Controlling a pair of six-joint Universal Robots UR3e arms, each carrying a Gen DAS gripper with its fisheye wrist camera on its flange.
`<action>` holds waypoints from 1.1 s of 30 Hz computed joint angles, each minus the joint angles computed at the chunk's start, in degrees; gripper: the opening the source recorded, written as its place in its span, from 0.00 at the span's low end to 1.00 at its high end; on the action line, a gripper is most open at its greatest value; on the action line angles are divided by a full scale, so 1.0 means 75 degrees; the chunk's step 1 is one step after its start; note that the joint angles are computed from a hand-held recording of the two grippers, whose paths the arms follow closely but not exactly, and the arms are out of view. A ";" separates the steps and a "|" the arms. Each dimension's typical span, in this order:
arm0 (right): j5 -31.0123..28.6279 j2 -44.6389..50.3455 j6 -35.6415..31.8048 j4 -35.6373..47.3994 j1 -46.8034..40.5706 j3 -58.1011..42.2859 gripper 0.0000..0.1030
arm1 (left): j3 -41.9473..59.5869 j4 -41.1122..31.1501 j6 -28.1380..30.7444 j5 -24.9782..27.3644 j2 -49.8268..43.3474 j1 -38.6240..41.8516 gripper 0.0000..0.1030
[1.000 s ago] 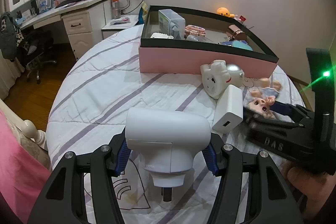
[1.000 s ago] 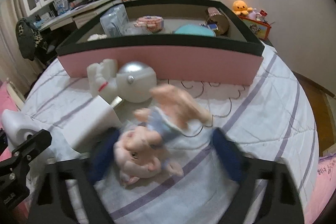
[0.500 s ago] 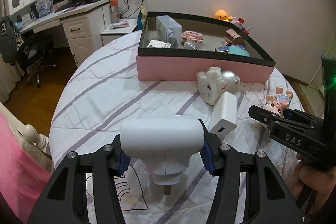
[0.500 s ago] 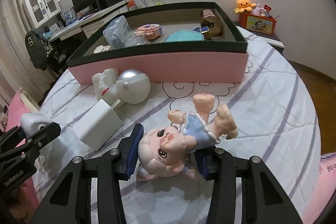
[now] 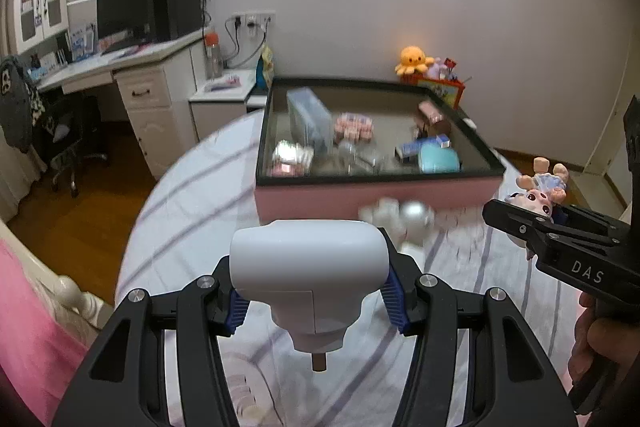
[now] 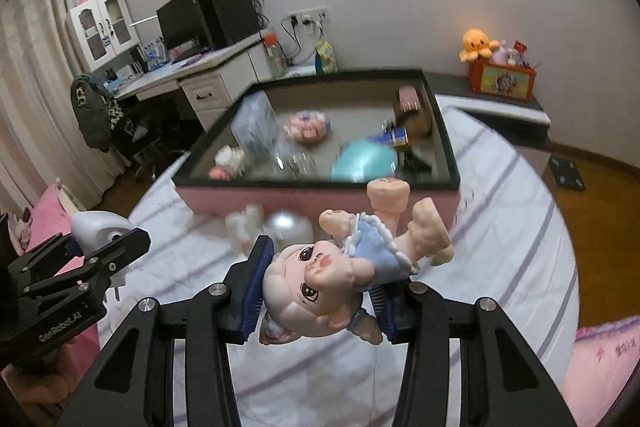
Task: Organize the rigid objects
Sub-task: 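Grasp the doll with the right tool while the left holds the plug adapter, then carry the plug adapter into the pink box with the left tool while the right carries the doll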
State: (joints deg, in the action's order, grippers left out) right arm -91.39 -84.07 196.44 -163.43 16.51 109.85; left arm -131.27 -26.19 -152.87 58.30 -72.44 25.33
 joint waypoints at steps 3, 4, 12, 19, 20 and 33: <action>-0.0003 0.0183 -0.0190 0.0187 -0.0067 -0.0547 0.45 | 0.0520 0.0229 -0.0283 0.0077 -0.0413 -0.0249 0.54; 0.0067 0.0289 -0.0270 0.0263 -0.0136 -0.0806 0.45 | 0.0739 0.0346 -0.0399 0.0136 -0.0616 -0.0368 0.54; 0.0423 0.1433 -0.0766 0.0921 -0.0631 -0.2731 0.45 | 0.2832 0.0784 -0.1228 0.0660 -0.2507 -0.1346 0.54; 0.0634 0.2952 -0.0988 0.1784 -0.0971 -0.4620 0.45 | 0.5306 0.0479 -0.1704 0.1410 -0.4672 -0.2318 0.54; 0.0636 0.3197 -0.0995 0.1944 -0.1003 -0.4906 0.45 | 0.5741 0.0328 -0.1748 0.1511 -0.5054 -0.2449 0.54; 0.0352 0.3414 -0.0573 0.1947 -0.1308 -0.4787 0.81 | 0.6709 0.0406 -0.2048 0.2126 -0.6160 -0.2845 0.91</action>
